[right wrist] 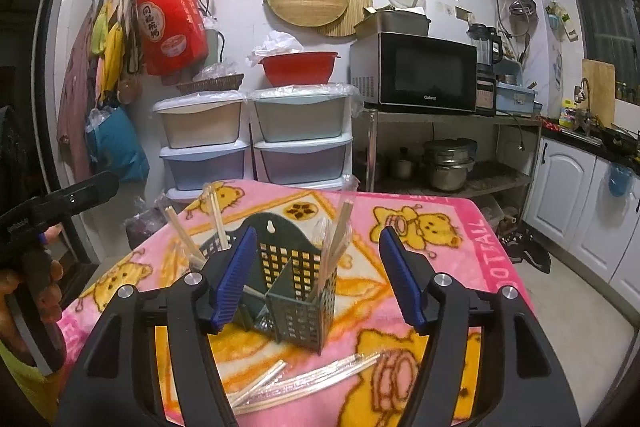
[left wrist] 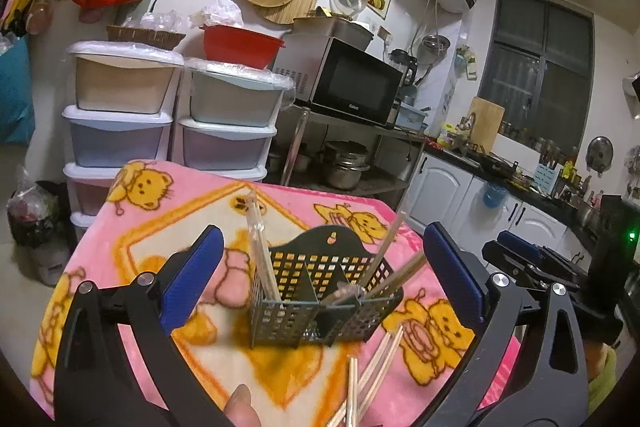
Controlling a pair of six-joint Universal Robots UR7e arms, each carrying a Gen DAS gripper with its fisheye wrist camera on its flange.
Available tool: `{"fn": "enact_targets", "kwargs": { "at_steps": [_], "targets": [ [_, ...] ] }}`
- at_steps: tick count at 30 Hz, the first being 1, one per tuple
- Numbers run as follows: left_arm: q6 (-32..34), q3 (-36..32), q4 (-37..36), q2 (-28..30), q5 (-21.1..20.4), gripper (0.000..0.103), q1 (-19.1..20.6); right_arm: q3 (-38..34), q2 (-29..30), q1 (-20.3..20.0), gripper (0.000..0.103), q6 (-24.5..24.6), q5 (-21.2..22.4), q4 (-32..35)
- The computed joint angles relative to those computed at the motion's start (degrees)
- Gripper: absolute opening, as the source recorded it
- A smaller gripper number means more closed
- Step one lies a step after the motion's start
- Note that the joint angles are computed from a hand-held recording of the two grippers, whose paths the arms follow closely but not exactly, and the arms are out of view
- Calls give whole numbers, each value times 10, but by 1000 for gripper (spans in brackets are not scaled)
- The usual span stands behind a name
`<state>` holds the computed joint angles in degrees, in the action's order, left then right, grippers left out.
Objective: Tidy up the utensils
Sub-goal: 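Pull both open tools back from the caddy toward the loose chopsticks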
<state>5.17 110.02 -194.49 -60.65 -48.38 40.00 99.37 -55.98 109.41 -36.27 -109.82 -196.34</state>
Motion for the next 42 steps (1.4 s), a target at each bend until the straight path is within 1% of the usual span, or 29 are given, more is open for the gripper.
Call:
{"fn": "enact_targets", "kwargs": {
  "at_steps": [13,21,27,34,42],
  "targets": [
    [-30,42,15,-14,7,92,-2,44,-13,-5,61,15,-17,6],
    [-53,63,40,-20,6,92,-2,61,-19,-11,61,23,-21,12],
    [-65,73,60,-17,-1,92,0,76,-26,-18,61,29,-29,24],
    [-75,73,94,-7,-22,92,7,99,-37,-27,61,41,-32,49],
    [-84,55,146,15,-46,92,19,122,-48,-36,61,45,-29,64]
  ]
}}
